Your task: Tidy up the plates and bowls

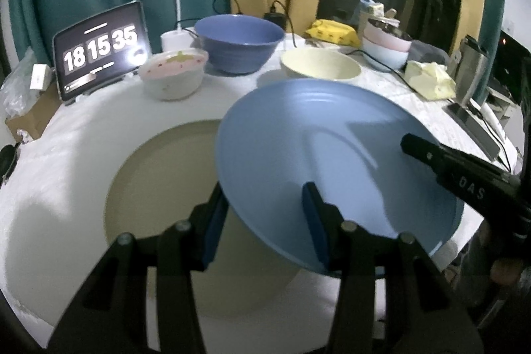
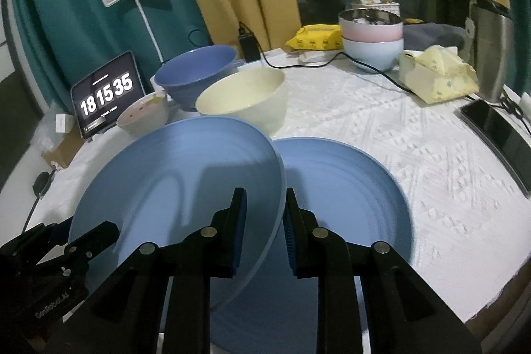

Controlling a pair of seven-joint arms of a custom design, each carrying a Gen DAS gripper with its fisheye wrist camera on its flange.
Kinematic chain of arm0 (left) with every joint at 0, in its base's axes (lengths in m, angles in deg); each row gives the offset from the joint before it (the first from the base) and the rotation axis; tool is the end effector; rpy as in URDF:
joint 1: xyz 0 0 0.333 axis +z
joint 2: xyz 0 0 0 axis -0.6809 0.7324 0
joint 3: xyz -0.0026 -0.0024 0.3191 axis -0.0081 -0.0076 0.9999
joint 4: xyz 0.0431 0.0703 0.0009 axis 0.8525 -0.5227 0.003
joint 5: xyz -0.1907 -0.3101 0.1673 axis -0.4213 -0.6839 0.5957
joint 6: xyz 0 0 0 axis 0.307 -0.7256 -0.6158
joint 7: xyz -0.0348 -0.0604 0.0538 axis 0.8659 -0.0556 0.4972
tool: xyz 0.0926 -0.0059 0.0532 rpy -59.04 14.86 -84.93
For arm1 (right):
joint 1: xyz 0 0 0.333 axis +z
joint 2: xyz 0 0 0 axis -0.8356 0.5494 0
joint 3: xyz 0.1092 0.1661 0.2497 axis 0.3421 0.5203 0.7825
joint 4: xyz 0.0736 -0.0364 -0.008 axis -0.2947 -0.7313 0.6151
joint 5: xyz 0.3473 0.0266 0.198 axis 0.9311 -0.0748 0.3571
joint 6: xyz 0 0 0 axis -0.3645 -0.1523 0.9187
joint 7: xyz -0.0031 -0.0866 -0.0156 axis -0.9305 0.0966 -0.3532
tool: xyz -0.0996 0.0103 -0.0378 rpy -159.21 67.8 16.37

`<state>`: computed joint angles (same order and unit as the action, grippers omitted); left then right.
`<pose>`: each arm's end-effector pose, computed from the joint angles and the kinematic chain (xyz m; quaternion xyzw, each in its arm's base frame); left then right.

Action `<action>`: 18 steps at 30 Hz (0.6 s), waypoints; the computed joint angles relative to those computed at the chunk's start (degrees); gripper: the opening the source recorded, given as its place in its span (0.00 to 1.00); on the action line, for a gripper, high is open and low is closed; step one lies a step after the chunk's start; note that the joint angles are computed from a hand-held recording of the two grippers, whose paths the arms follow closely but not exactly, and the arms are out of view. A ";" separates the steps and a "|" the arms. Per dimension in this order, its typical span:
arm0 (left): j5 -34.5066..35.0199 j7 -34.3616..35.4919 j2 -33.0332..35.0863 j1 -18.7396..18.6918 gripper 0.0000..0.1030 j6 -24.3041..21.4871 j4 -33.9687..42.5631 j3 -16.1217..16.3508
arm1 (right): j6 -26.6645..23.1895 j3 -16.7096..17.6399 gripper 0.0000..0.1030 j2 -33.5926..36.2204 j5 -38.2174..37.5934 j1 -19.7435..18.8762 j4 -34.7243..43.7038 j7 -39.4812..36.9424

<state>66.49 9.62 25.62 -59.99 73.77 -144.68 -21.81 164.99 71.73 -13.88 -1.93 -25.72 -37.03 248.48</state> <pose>0.6733 -0.2906 0.4715 -0.5503 0.7381 -0.3200 0.2232 0.6533 0.3177 0.4582 -0.5623 0.7019 -0.2365 0.3677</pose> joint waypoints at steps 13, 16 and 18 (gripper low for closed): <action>1.55 0.17 0.95 -2.57 0.46 -1.31 1.19 -0.49 | 2.13 -1.61 0.23 -5.55 -7.20 -0.71 -8.38 8.47; 1.64 0.79 1.20 -2.95 0.46 -1.67 1.39 -0.85 | 2.02 -1.10 0.23 -6.67 -9.39 -1.53 -9.95 10.72; 1.52 1.33 1.48 -3.15 0.46 -2.16 1.69 -1.15 | 2.02 -0.63 0.23 -7.38 -10.59 -2.28 -11.03 12.08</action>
<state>68.00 10.96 27.10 -63.15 71.60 -142.99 -22.96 167.01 71.10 -21.26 -12.52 -28.00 -48.06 260.55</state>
